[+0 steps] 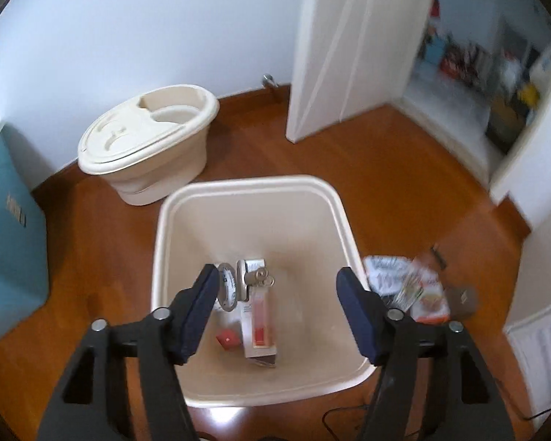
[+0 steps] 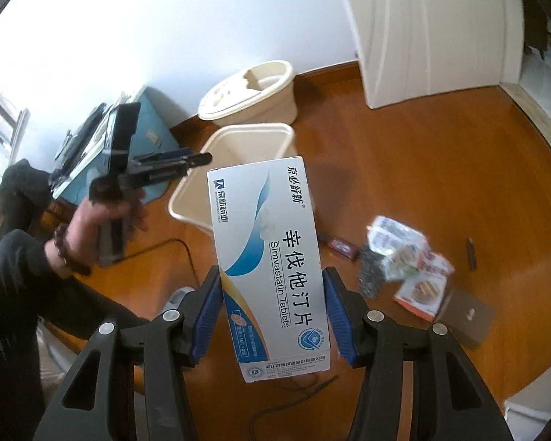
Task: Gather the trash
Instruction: 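Drop the red cigarette box into the bin with the left tool while the right drops the Simvastatin box, then grasp the cake powder bag with the right tool while the left grasps the clear packet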
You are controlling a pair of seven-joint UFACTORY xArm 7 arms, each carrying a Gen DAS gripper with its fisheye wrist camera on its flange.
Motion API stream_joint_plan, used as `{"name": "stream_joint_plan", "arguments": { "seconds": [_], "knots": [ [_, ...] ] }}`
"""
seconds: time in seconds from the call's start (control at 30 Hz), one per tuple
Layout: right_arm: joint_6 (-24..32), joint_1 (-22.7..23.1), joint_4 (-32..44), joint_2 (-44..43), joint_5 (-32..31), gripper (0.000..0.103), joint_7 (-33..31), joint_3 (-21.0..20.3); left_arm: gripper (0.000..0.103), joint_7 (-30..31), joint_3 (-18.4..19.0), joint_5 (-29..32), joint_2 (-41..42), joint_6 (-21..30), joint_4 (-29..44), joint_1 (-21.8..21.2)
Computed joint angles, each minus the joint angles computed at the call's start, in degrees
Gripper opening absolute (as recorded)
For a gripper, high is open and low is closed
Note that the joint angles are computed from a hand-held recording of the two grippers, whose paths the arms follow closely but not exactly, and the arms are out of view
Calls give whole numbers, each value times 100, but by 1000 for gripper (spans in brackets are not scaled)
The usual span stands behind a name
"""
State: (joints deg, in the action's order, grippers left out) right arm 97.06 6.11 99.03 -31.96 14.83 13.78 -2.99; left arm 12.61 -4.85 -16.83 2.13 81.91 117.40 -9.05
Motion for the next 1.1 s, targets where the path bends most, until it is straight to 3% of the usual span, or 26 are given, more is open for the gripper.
{"name": "stream_joint_plan", "arguments": {
  "seconds": [0.17, 0.27, 0.37, 0.43, 0.57, 0.7, 0.87, 1.0, 1.1],
  "knots": [
    [-362, 117, 782, 1061, 15, 56, 153, 377, 67, -770, 352, -384, -390, 51, -96, 414],
    [-881, 224, 1256, 2009, -60, 56, 284, 673, 74, -916, 544, -425, -849, -36, -602, 625],
    [-1327, 379, 1640, 2858, -356, 56, 629, 941, 74, -935, 691, -416, -926, 74, -686, 748],
    [-1387, 494, 1848, 3292, -537, 59, 792, 991, 74, -979, 719, -422, -864, 104, -652, 793],
    [-966, 697, 2234, 3898, -782, 61, 1117, 984, 74, -947, 699, -522, -841, -15, -674, 813],
    [-1030, 581, 1690, 3219, -663, 63, 780, 852, 74, -741, 649, -553, -961, -64, -784, 751],
    [-508, 98, 259, 1467, -674, 79, -220, 390, 74, -593, 378, -466, -1385, -413, -1402, 422],
    [64, -459, -1538, -31, -1281, 80, -643, 11, 74, -400, 58, -258, -1810, -856, -2057, -1],
    [-284, -800, -3009, -908, -1726, 80, -1000, -152, 74, -72, -181, -151, -2076, -1117, -2570, -404]
  ]
}}
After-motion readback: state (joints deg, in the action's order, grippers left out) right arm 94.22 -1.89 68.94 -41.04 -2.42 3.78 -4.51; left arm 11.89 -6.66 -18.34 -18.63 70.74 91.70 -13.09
